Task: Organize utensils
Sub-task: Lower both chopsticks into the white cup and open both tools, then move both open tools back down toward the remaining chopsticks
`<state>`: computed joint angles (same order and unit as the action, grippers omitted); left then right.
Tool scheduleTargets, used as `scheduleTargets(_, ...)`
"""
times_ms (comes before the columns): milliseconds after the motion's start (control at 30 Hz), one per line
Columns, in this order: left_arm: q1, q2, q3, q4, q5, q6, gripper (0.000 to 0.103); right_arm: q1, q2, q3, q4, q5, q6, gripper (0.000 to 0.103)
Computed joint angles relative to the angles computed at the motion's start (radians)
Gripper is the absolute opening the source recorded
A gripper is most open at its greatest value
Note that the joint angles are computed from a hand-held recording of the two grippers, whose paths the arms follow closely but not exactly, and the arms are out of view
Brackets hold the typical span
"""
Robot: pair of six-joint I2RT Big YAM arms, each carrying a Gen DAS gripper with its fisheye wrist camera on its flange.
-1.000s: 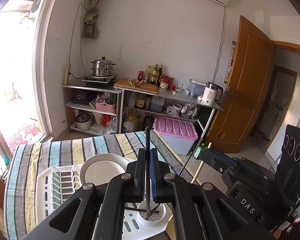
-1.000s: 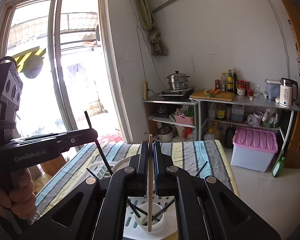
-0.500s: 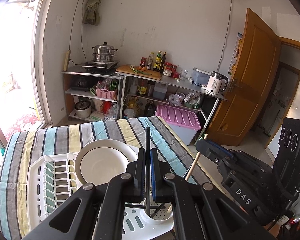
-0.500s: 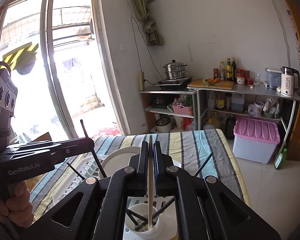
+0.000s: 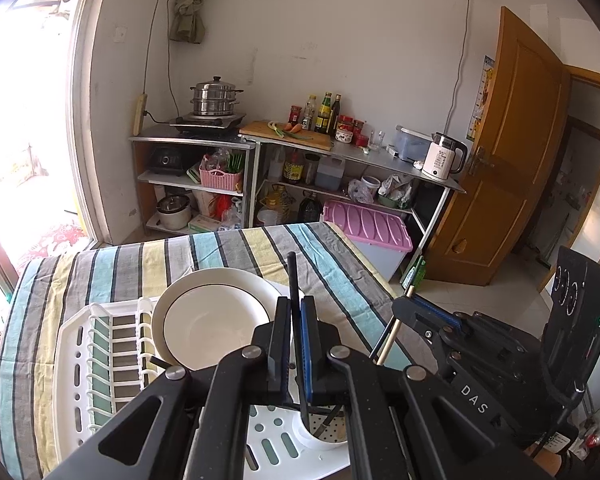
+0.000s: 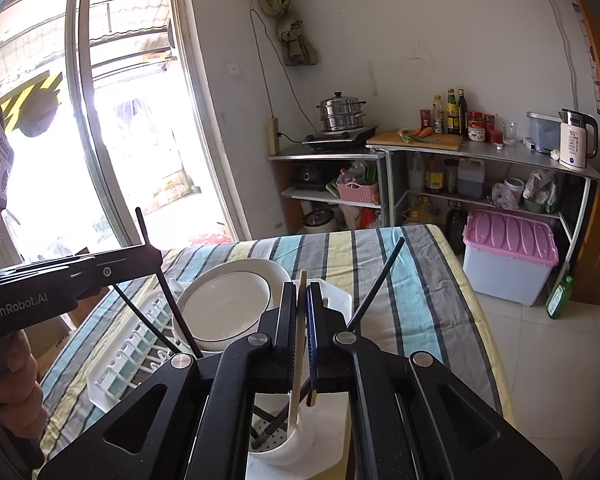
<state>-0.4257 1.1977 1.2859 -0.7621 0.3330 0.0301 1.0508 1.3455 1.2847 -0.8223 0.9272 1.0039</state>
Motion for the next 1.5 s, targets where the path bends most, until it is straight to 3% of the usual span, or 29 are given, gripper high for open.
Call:
scheduleTargets(300, 0.008, -0.014, -0.007, -0.013, 0.004, 0.009, 0.005, 0.008, -0.016, -0.009, -0.021, 0.009, 0.014, 0.014)
scheduleTargets(567, 0.026, -0.109, -0.077, -0.013, 0.014, 0.024, 0.006, 0.077, -0.016, 0.014, -0.111, 0.077, 0.077, 0.015)
scheduleTargets(700, 0.04, -0.207, -0.157, -0.005, 0.015, 0.034, 0.006, 0.144, -0.002, 0.033, -0.197, 0.124, 0.164, 0.015)
scheduleTargets(933, 0.101, -0.423, -0.326, -0.035, 0.062, 0.058, 0.006, 0.285, 0.051, 0.078, -0.411, 0.185, 0.413, 0.016)
scheduleTargets(1300, 0.244, -0.72, -0.504, -0.192, 0.163, 0.134, 0.006, 0.459, 0.176, 0.152, -0.642, 0.189, 0.746, 0.022)
scheduleTargets(1500, 0.384, -0.822, -0.553, -0.307, 0.25, 0.246, 0.006, 0.519, 0.232, 0.186, -0.706, 0.162, 0.872, 0.022)
